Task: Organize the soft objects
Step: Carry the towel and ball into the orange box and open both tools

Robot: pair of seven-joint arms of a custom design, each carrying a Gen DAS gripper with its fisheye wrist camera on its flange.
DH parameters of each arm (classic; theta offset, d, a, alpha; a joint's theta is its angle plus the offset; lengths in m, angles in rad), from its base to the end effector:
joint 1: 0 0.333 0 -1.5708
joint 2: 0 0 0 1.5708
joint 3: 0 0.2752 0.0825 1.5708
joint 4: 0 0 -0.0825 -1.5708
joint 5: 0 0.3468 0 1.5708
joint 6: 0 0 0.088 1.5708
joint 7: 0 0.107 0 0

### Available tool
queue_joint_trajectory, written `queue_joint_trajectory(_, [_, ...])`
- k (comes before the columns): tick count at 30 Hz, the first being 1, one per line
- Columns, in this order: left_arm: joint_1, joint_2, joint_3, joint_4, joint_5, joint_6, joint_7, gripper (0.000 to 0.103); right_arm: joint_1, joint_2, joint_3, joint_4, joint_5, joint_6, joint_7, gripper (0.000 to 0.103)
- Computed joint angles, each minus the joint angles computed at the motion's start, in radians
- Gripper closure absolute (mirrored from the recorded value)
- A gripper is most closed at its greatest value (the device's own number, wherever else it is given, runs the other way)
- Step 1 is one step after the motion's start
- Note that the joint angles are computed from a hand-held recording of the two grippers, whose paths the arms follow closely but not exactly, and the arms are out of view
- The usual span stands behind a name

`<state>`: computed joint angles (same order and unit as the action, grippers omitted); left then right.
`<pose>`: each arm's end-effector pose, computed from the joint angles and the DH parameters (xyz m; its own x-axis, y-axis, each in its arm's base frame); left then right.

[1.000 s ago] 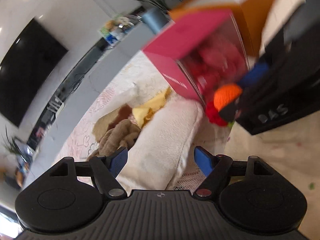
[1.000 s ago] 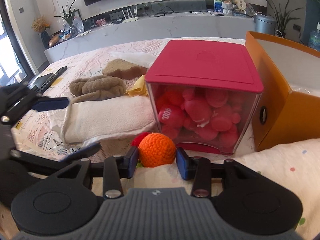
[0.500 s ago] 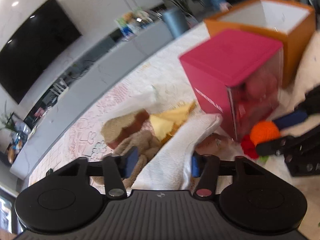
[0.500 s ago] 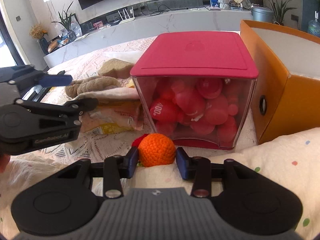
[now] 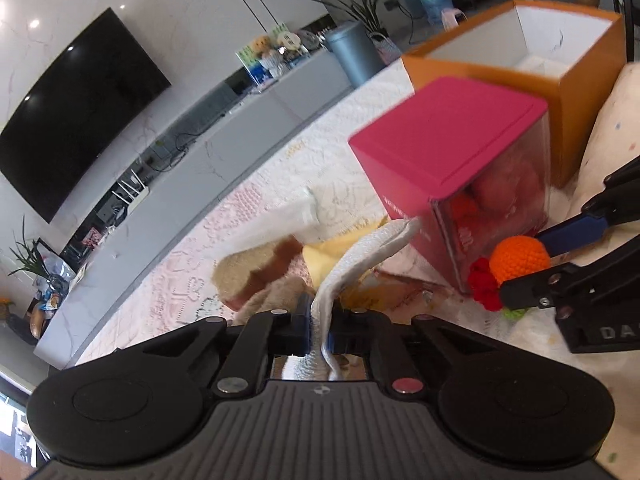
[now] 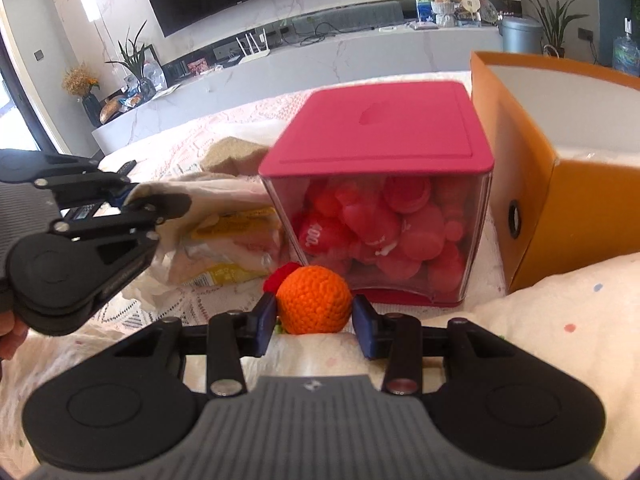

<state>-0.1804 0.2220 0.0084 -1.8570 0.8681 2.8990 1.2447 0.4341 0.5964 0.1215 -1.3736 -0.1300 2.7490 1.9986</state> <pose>0.5953 -0.1500 0.4594 -0.3294 -0.8041 -0.4950 -0.5130 0.5925 -0.6211 0.6135 0.3608 0.4435 0.2648 -0.9326 -0.2451 -0.7482 -0.0384 -0.6624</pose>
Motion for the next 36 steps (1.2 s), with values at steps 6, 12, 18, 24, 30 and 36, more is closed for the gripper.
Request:
queue_joint_trajectory(6, [0.001, -0.089, -0.013, -0.052, 0.118, 0.011, -0.148, 0.095, 0.019, -0.092, -0.028, -0.105, -0.041, 0.061, 0.048, 0.062])
queue_joint_trajectory(12, [0.046, -0.158, -0.065, -0.087, 0.177, 0.041, -0.254, 0.095, 0.035, -0.187, -0.057, -0.202, -0.118, 0.119, 0.120, 0.062])
queue_joint_trajectory(18, [0.077, -0.183, -0.104, -0.065, 0.263, 0.069, -0.362, 0.095, 0.039, -0.282, -0.093, -0.283, -0.217, 0.187, 0.199, 0.062])
queue_joint_trajectory(24, [0.063, -0.132, -0.117, 0.022, 0.280, 0.100, -0.369, 0.095, 0.018, -0.353, -0.132, -0.327, -0.345, 0.227, 0.283, 0.062])
queue_joint_trajectory(30, [0.049, -0.023, -0.161, 0.142, -0.049, 0.141, -0.054, 0.095, -0.056, -0.381, -0.143, -0.312, -0.385, 0.205, 0.318, 0.062])
queue_joint_trajectory(36, [0.080, 0.205, -0.314, 0.450, -0.425, 0.006, 0.336, 0.095, -0.145, -0.345, -0.121, -0.234, -0.290, 0.147, 0.268, 0.062])
